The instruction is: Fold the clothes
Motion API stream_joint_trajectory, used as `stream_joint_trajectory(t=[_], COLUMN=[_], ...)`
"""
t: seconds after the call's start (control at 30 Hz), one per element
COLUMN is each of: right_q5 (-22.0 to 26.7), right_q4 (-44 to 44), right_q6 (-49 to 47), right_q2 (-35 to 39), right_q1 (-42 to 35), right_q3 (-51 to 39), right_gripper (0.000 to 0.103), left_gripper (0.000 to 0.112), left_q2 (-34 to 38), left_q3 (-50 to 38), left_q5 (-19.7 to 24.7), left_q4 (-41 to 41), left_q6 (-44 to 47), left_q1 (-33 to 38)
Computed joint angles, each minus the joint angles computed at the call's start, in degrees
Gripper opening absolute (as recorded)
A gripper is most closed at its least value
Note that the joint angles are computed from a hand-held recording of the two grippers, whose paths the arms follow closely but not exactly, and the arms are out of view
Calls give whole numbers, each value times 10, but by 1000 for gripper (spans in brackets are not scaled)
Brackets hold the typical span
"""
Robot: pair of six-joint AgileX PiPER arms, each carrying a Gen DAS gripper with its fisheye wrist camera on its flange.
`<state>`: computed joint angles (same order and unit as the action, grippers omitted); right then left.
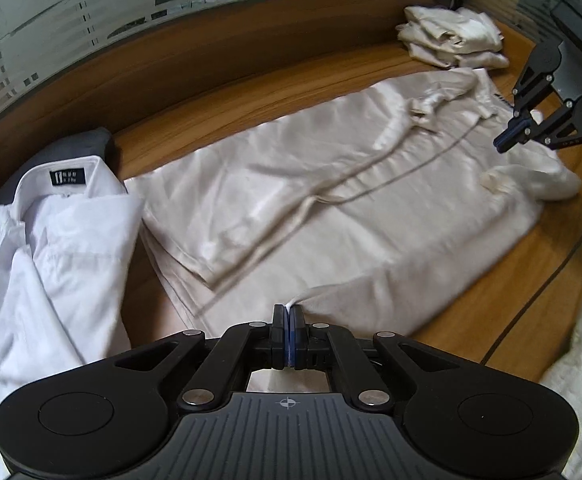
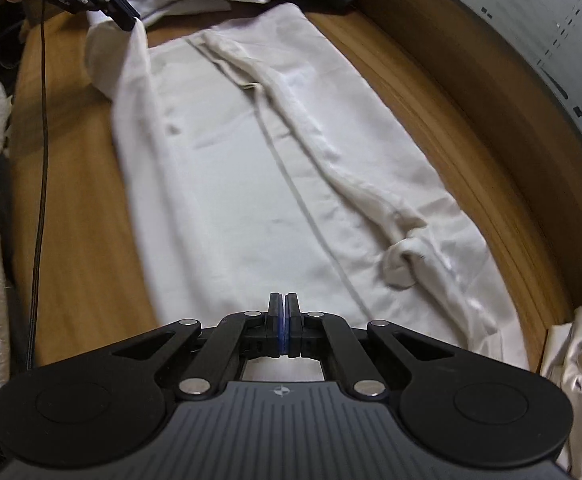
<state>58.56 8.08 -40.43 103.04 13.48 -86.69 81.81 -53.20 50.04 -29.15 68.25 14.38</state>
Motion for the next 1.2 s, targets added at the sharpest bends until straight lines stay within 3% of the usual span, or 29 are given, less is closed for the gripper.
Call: stream_joint_trajectory(t=[0.17, 0.3, 0.37, 0.43, 0.47, 0.73, 0.97, 1.07, 1.13, 1.2], right_q5=[33, 66, 68, 48, 36, -20, -81, -109, -111, -113], right_q4=[6, 42, 70, 76, 76, -38, -161, -207, -206, -197], right_q6=[1, 2, 9, 27, 37, 168, 250, 264, 256, 243], right_q2=[83, 77, 47, 1, -23, -200, -267, -258, -253, -261], right_q1=[-22, -42, -55, -59, -60, -49, -2, 18, 14, 8], right_q3=[-97, -100, -67, -9, 22, 255, 376, 393, 392, 389], right_gripper=[0, 2, 7, 29, 32, 34, 35, 33, 2, 1], left_gripper=[3, 3, 3, 3, 3, 3, 3, 3, 3, 3], left_q2=[70, 89, 91, 92, 92, 75, 44, 25, 10, -8], left_q3=[-48, -59, -58, -56, -54, -32, 0, 16, 28, 40], left_q5=[-27, -32, -34, -36, -37, -41, -57, -66, -71, -70], left_q4=[28, 30, 30, 27, 26, 21, 25, 24, 20, 11], left_q6=[-28, -25, -24, -23, -23, -28, -41, -45, -42, -36], left_q1=[-37, -46, -47, -47, -46, -42, -55, -57, -53, -44])
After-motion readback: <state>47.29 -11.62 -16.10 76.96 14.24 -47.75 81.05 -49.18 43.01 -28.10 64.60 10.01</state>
